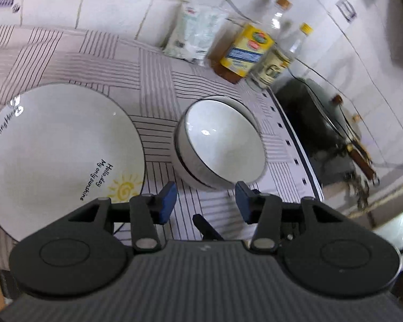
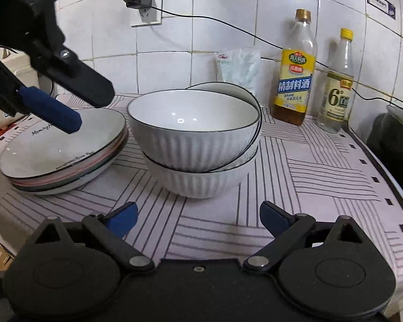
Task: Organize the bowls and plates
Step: 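Close both grippers on the rim of the three-bowl stack, then lift the bowl stack with both grippers and carry it over the plate stack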
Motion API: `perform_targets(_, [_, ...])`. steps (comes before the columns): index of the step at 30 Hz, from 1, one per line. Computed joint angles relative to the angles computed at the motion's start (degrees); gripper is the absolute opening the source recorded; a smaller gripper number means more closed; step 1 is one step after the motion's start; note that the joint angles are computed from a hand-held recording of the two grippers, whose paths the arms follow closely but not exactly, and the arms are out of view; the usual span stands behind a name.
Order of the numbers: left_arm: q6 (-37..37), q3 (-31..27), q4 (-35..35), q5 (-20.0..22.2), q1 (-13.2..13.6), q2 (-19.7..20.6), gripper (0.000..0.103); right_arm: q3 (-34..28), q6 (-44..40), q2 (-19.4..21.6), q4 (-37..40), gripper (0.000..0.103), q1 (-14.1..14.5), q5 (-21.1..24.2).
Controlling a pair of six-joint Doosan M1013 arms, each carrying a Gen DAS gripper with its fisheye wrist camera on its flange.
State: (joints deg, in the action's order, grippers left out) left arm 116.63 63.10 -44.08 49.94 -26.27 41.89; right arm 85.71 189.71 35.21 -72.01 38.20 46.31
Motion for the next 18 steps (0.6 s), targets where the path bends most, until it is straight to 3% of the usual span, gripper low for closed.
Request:
perform_targets(5, [-5.19,-4.37,3.76,2.76,-0.5,2.96,0.022,-0.25,-0.71,0.67,-0.4,0.099,-1.09,-0.97])
perform_targets(8, [-8.29,-6.21,4.09,4.94,-0.44,4.2,0.021,-0.03,-1.55,0.68,-0.76,0.099,-1.41,-2.06])
perform_targets(18, [-11.83,-6.4,0.98,6.55,0.38,4.26,0.023,-0.06,-3.04,0.89,-0.81,0.099,-2.04,-2.82])
